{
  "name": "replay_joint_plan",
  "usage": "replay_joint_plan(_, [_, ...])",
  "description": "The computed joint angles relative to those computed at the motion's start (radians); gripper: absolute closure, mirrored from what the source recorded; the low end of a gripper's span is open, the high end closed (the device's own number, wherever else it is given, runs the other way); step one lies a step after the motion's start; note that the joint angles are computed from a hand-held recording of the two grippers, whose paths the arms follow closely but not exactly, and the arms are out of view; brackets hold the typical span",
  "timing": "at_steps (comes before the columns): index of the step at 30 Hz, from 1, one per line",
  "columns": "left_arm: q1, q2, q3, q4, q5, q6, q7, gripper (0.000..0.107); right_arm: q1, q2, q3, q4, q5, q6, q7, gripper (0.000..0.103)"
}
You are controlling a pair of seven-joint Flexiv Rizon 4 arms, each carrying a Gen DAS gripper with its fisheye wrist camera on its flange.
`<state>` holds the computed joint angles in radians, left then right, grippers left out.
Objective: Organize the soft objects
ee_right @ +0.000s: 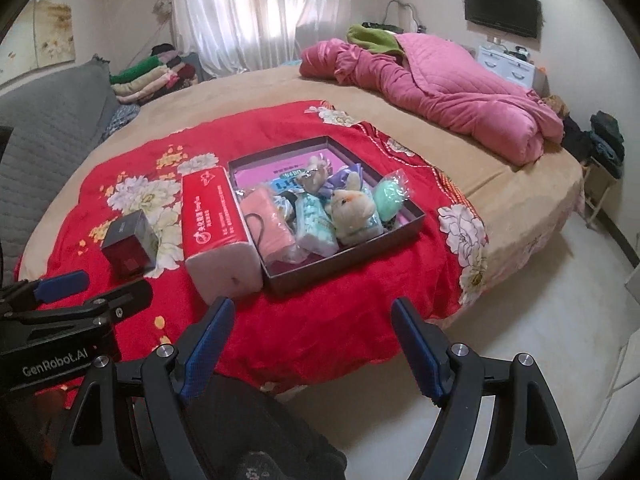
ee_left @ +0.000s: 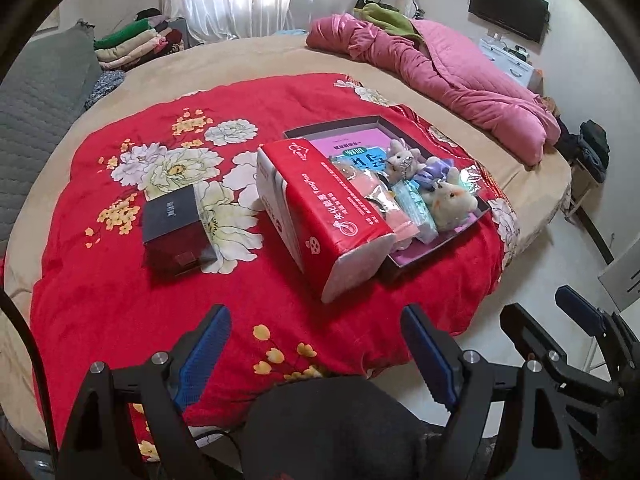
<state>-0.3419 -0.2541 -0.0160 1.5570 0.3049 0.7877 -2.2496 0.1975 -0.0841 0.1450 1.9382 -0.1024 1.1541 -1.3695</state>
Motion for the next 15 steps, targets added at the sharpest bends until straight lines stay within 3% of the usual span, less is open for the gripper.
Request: replay_joint_plan(15, [0.007, 0.004, 0.0, 0.012, 0.002, -0.011, -0.017, 0.021, -0.001, -0.002, 0.001, -0.006, 0.018, -0.019, 0.001, 0.022])
